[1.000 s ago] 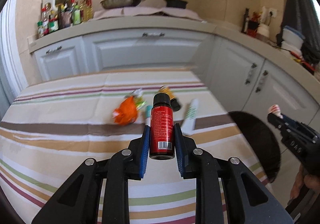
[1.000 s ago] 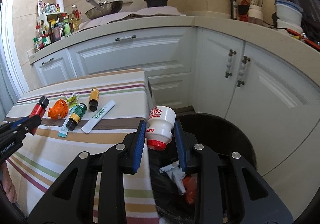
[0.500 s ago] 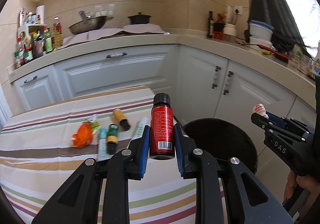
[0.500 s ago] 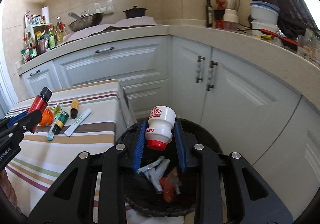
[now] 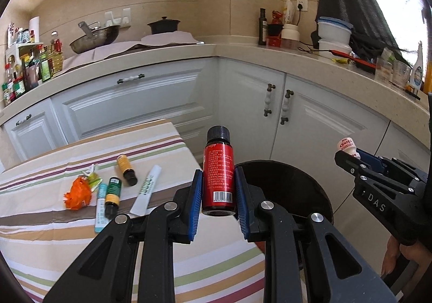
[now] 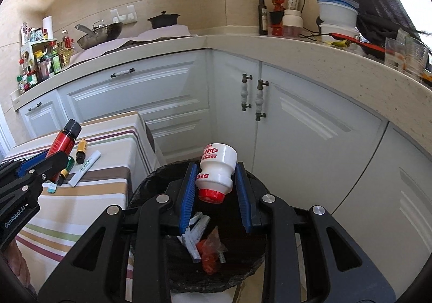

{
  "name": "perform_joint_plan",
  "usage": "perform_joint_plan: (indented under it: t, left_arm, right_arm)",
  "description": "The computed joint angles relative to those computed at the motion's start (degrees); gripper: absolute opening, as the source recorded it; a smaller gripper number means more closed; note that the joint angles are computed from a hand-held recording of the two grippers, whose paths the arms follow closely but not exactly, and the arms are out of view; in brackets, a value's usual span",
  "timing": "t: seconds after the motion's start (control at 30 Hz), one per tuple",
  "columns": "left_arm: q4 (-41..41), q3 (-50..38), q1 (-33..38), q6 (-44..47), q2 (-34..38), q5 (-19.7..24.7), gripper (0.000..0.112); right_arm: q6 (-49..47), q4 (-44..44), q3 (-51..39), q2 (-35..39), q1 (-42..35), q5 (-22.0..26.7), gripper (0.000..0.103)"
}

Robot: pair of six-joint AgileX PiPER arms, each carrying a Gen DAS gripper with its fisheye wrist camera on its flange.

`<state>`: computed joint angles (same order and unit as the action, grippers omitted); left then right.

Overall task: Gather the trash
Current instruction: 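Hold the white bottle over the bin with the right gripper while the left carries the red can there, then open both grippers to drop the white bottle and red can into the bin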

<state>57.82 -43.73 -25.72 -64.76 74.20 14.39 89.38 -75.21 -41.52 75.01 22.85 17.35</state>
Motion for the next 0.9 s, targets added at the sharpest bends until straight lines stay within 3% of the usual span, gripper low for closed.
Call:
perform_joint_plan:
  t: [0.5, 0.9]
  left_arm:
    - [6.68, -2.73, -1.52, -7.03, 5.6, -0.72, 0.025]
    - [10.42, -7.57, -1.59, -9.94, 12.68, -2.2, 0.025]
  right_arm:
    - [1.69, -2.65, -0.45, 2.13, -3.14, -2.4, 0.028]
    - [6.47, -7.8, -2.94, 7.88, -5.52, -5.33, 0.028]
